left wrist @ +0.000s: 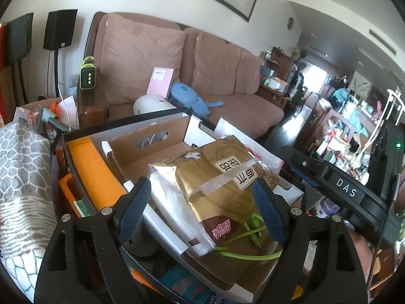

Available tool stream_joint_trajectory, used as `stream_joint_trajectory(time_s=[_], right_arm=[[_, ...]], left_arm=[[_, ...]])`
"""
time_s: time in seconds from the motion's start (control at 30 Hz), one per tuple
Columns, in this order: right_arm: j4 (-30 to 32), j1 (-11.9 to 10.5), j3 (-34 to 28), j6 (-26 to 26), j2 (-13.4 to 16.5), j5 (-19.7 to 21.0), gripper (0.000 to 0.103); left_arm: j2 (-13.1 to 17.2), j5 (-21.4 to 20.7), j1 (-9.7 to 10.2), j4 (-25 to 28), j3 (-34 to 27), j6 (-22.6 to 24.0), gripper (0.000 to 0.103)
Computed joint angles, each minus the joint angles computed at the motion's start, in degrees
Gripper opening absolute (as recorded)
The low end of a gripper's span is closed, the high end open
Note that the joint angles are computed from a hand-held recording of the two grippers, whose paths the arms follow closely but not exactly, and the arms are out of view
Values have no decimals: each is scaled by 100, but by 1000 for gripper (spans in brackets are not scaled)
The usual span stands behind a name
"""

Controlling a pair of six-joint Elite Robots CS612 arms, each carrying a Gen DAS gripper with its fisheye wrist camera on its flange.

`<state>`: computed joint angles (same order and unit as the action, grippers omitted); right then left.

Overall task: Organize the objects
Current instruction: 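Withdraw the left tool from the box and swing it toward the bed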

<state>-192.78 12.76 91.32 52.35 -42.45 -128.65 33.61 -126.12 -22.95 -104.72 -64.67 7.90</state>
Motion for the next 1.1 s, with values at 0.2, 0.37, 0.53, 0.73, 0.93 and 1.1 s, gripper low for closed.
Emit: stream_joint_trajectory(time_s=[0.2,0.37,0.53,0.73,0.93,1.1], right_arm=[[48,-13,3,-27,-5,110,31],[46,-11,-33,-202,11,155,22],[164,-24,-38,-131,3,200,21],[188,-25,14,12,-20,110,21],[214,-26,17,21,-25,111,21],[217,-28,17,51,-29,120,22]], left_arm=[[-25,29,-9,84,20,63,80],[-49,-78,7,151,65,89,76],[-46,-208,-4,392,-2,556,41],[3,-557,10,438,-139,916,28],[63,-842,-44,955,-322,1683,27],[125,-482,-101,751,-342,1482,27]])
